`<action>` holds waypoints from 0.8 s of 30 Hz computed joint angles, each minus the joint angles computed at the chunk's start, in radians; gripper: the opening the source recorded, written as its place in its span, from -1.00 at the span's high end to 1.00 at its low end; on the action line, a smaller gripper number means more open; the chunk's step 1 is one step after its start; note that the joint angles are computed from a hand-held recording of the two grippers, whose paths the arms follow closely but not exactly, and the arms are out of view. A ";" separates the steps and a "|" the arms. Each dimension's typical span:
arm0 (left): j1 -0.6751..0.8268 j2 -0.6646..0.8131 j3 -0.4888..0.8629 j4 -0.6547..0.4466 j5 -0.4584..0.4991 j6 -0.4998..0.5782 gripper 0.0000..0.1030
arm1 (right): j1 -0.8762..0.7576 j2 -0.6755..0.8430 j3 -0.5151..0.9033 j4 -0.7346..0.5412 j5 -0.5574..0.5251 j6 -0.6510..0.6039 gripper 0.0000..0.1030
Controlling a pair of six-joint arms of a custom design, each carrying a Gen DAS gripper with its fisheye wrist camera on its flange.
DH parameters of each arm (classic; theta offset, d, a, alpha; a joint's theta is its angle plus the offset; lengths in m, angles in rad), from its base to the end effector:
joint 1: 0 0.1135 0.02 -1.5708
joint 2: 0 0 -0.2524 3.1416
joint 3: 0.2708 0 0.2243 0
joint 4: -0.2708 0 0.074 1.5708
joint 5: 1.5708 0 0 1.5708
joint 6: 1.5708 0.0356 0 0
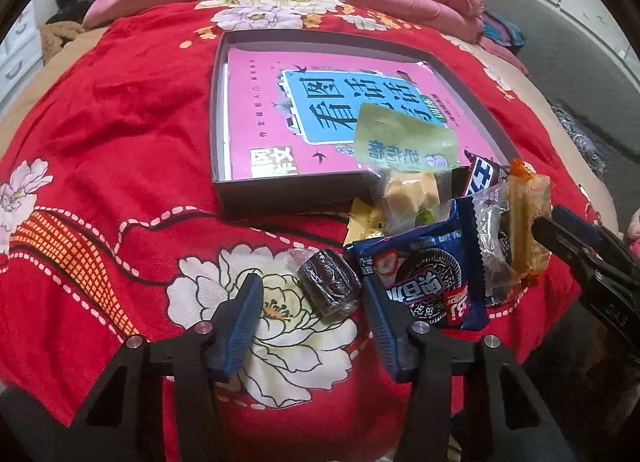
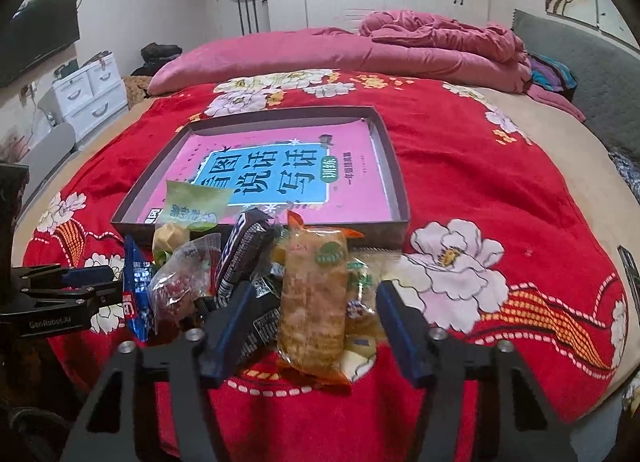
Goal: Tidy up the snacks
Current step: 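Grasp the dark wrapped candy with the left tool while the right tool grasps the orange-topped pastry bag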
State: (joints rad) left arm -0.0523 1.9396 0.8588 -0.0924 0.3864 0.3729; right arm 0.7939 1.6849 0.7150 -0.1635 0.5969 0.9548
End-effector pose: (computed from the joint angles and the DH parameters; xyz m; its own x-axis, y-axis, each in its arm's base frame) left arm 0.3059 -0.0295 0.0878 -0.7867 0.3791 -0.4872 0.5163 0.8368 -0.1825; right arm 0.1995 0.1744 0.1262 -0.7121 0.2386 -0.6603 0.2740 0.9603 0.0515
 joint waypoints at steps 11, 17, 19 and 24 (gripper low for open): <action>0.016 0.055 0.066 -0.056 0.057 0.002 0.16 | -0.067 0.066 0.001 0.104 -0.069 -0.103 0.34; 0.012 0.078 0.091 -0.074 0.074 0.009 0.30 | -0.065 0.014 -0.048 0.144 -0.057 -0.105 0.34; 0.017 0.090 0.109 -0.090 0.085 0.011 0.30 | -0.063 -0.007 -0.060 0.144 -0.047 -0.100 0.34; 0.032 0.096 0.126 -0.109 0.115 0.006 0.31 | -0.063 -0.066 -0.088 0.140 -0.029 -0.085 0.34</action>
State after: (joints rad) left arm -0.0204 2.0351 0.9850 -0.2014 0.5012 0.3789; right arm 0.7312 1.6191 0.6267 -0.0232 0.5681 0.8693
